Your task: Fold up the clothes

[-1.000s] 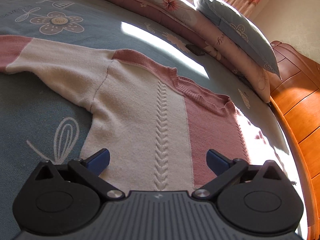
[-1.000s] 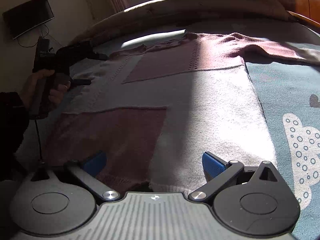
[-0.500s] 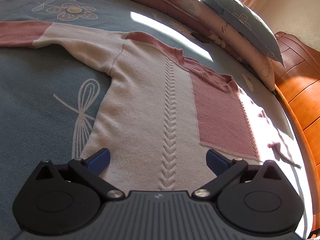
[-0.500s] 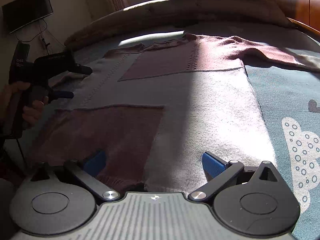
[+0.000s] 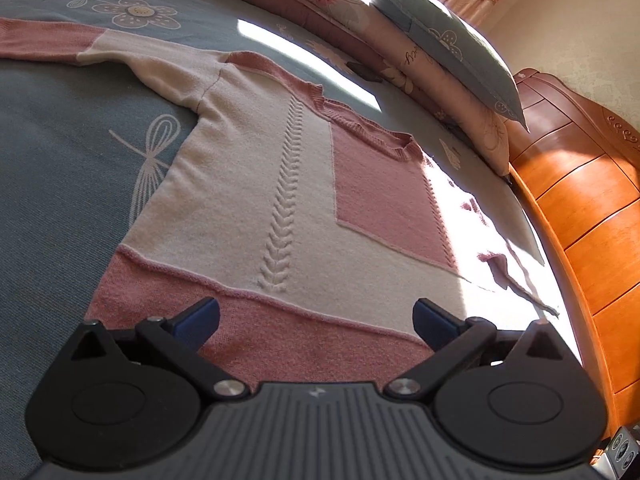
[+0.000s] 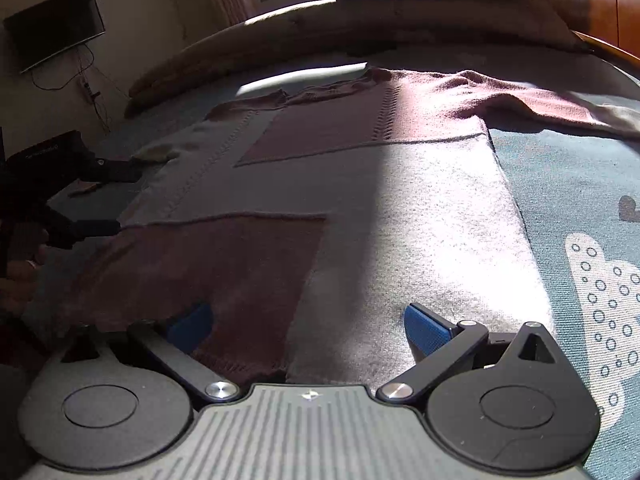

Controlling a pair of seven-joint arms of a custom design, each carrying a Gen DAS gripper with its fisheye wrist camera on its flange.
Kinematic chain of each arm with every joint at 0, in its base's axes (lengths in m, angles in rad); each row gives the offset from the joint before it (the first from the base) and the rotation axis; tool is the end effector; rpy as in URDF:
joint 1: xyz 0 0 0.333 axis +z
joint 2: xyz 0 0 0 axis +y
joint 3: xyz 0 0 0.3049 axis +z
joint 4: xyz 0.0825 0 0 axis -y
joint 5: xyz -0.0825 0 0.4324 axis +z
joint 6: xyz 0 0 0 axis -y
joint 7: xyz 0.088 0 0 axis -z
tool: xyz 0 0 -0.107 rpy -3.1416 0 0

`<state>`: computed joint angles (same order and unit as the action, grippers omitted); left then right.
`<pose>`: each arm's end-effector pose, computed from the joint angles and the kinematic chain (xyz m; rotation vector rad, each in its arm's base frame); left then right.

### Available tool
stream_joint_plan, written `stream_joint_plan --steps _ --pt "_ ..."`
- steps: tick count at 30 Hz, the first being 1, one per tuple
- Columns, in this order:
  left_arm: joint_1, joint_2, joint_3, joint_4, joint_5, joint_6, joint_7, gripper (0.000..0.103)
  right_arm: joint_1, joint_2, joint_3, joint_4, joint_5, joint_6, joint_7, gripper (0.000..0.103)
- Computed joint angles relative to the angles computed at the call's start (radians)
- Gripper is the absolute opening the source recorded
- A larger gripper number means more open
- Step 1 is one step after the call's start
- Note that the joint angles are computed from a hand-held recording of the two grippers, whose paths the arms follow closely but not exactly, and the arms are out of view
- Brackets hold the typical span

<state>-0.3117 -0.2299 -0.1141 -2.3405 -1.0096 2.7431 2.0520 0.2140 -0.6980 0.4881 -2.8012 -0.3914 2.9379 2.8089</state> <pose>0.5132 -0.1974 0.4471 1.9232 -2.0981 1.2875 0.3197 0.2845 0.4228 -1.5112 1.7689 -0.5072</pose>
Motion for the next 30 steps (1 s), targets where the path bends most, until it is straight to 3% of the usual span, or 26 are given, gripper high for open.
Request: stream_joint_plan --steps 3,5,11,15,17,22,24,26,28,30 --pt "-0.012 -0.035 0.000 -0.054 -0.032 0.001 -0.017 0.102 0.000 -0.002 0.001 -0.003 -0.002 0.003 0.002 0.103" --pt "-0.038 -0.094 0.010 -0.117 -0.088 0.028 0.038 0.102 0.003 -0.006 -0.002 -0.006 0.001 0.006 0.004 0.103" --pt "-0.052 -0.201 0.023 -0.197 0.044 -0.038 -0.018 0.102 0.012 -0.011 -0.012 -0.011 0.015 0.007 -0.001 0.103" --pt "-0.128 -0.161 0.071 -0.140 -0.076 0.002 0.087 0.102 0.008 -0.009 -0.006 -0.008 0.016 0.004 -0.001 0.103" --pt "-0.142 -0.126 0.069 -0.105 -0.134 0.008 0.138 0.102 0.006 -0.008 -0.004 -0.006 0.014 0.001 -0.002 0.103" --pt "-0.098 -0.105 0.018 -0.121 -0.087 -0.011 0.062 0.102 0.011 -0.010 -0.010 -0.008 0.015 0.001 -0.001 0.103" --pt "-0.125 -0.152 0.035 -0.177 -0.187 0.013 0.144 0.102 0.020 -0.017 -0.018 -0.012 0.022 -0.002 -0.001 0.103" --pt "-0.118 -0.210 0.033 -0.228 -0.167 -0.015 0.123 0.102 0.026 -0.024 -0.023 -0.015 0.030 -0.006 0.001 0.103" --pt "-0.097 -0.246 0.026 -0.243 -0.072 -0.068 0.063 0.102 0.031 -0.032 -0.026 -0.019 0.036 -0.010 0.003 0.103" --pt "-0.109 -0.255 0.036 -0.234 -0.055 -0.045 0.077 0.102 0.029 -0.040 -0.020 -0.021 0.037 -0.014 0.009 0.103"
